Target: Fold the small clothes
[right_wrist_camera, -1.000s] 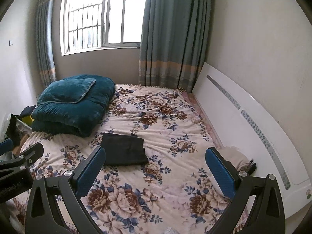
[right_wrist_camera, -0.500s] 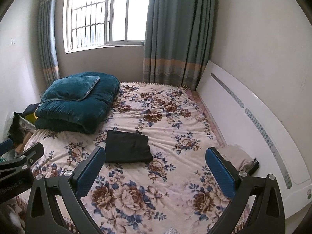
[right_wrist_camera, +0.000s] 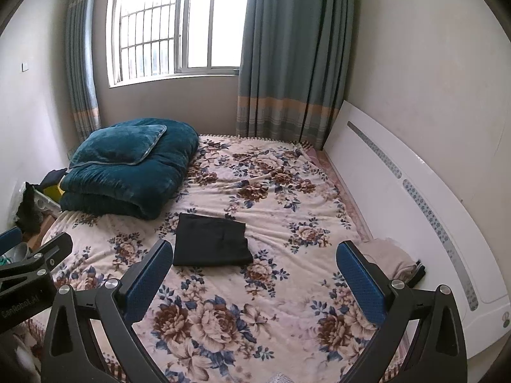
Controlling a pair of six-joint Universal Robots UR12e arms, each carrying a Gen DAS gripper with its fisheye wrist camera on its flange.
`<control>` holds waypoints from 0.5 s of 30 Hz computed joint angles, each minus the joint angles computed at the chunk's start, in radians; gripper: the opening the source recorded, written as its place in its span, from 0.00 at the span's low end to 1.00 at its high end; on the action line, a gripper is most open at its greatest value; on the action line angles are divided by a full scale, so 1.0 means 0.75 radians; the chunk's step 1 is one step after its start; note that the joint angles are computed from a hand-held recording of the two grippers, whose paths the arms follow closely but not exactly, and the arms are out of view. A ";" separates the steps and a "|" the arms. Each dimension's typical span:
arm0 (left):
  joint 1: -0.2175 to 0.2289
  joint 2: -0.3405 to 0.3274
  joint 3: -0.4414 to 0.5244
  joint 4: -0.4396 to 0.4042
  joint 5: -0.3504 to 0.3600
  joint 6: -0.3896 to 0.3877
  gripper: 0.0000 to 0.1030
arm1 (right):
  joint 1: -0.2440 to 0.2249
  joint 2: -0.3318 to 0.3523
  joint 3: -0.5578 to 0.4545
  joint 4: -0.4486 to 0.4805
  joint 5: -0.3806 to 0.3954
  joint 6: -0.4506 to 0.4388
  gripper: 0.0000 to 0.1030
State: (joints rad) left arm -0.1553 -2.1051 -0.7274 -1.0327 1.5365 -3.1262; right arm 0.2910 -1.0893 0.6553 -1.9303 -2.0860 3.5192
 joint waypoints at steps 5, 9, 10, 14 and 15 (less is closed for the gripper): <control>-0.002 0.001 -0.001 0.000 0.010 -0.005 1.00 | 0.000 0.001 -0.002 0.003 0.001 0.002 1.00; 0.001 -0.003 0.011 -0.012 0.007 0.000 1.00 | 0.000 0.000 -0.001 0.000 0.002 0.001 1.00; 0.001 -0.003 0.010 -0.010 0.003 0.000 1.00 | -0.003 0.002 -0.004 0.000 0.006 -0.004 1.00; 0.004 -0.007 0.020 -0.011 -0.002 0.007 1.00 | 0.001 0.013 -0.022 0.002 0.017 -0.016 1.00; 0.005 -0.006 0.020 -0.012 -0.004 0.006 1.00 | 0.004 0.015 -0.024 0.005 0.016 -0.017 1.00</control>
State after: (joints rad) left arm -0.1515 -2.1095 -0.7124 -1.0415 1.5335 -3.1214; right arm 0.2938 -1.0784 0.6372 -1.9267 -2.0737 3.5068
